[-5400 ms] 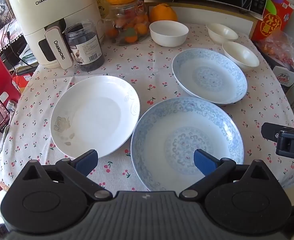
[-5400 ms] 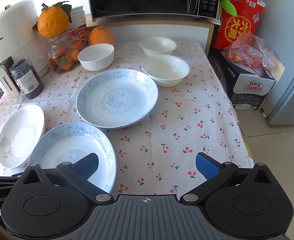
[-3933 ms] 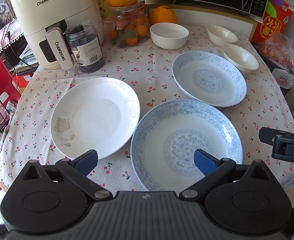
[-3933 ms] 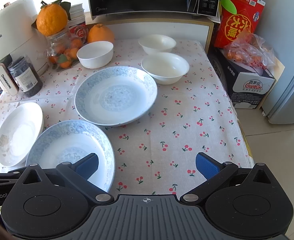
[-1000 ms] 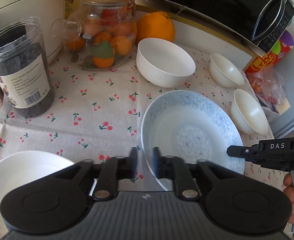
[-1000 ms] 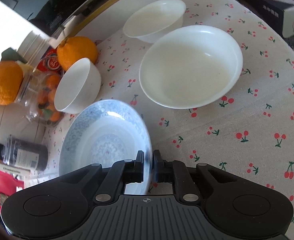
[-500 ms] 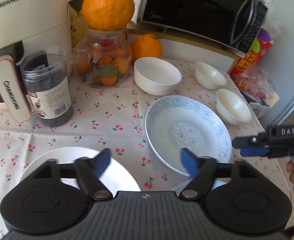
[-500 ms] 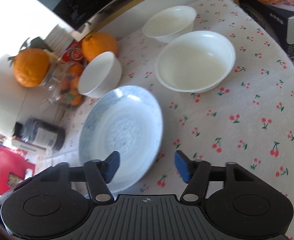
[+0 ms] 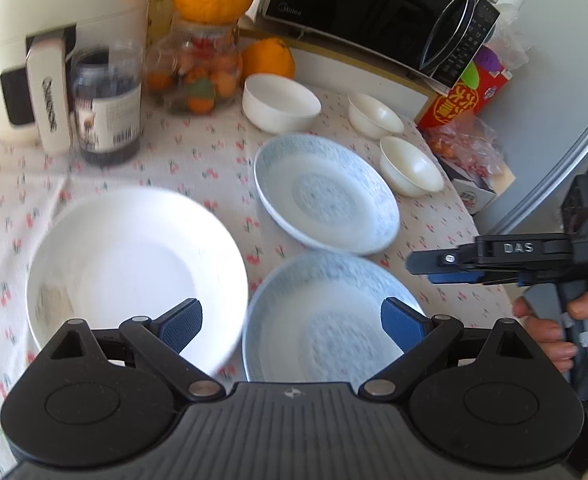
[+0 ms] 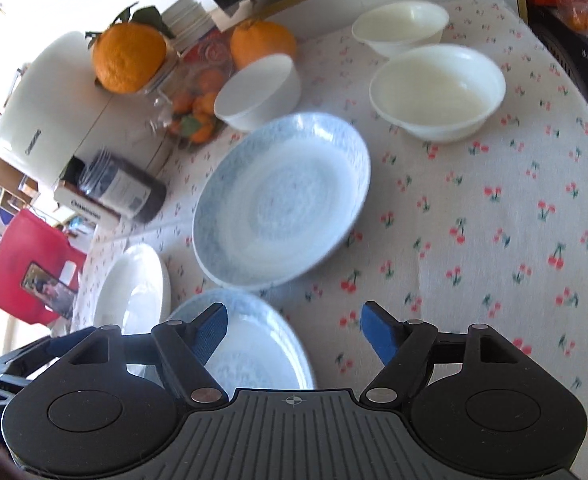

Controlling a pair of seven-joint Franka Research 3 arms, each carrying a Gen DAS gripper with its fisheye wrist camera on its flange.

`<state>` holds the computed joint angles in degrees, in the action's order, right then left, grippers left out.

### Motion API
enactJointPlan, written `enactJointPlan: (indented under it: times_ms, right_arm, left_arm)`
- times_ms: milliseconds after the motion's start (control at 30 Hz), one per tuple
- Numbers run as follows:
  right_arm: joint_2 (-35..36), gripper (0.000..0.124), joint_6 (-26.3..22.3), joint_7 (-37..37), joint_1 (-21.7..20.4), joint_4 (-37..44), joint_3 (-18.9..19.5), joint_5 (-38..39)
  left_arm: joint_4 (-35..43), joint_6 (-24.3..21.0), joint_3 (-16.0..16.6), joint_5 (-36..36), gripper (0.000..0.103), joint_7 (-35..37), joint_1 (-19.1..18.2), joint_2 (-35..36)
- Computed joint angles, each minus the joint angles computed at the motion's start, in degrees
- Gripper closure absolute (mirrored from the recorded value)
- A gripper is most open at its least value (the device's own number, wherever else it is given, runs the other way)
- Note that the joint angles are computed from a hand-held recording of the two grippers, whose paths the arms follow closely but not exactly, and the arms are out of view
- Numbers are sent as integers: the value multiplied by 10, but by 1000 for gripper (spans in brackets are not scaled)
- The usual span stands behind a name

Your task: Organize plates and bowls

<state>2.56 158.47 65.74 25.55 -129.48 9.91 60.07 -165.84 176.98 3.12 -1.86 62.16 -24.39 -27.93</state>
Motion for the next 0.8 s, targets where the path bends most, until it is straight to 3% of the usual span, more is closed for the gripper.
enactJointPlan:
  times_ms: [233,400,700,800]
  right_arm:
    - [-4,49,-33,59,5,-11,1,-11]
    - [-7,49,-29,88,13,-16,4,-43]
    - [0,50,-40,127,14,-15,3,-70]
    - [0,61,-31,141,15,-19,4,-89]
  left_arm:
    - [-21,-36,28,-42,17,-1,-41,-29]
    - [-22,-58,36,-72,31,14,-56,-26]
    - [-3,-84,15,-112,52,42,-45,3]
    - [2,-88,9,-122,59,50,-39,14]
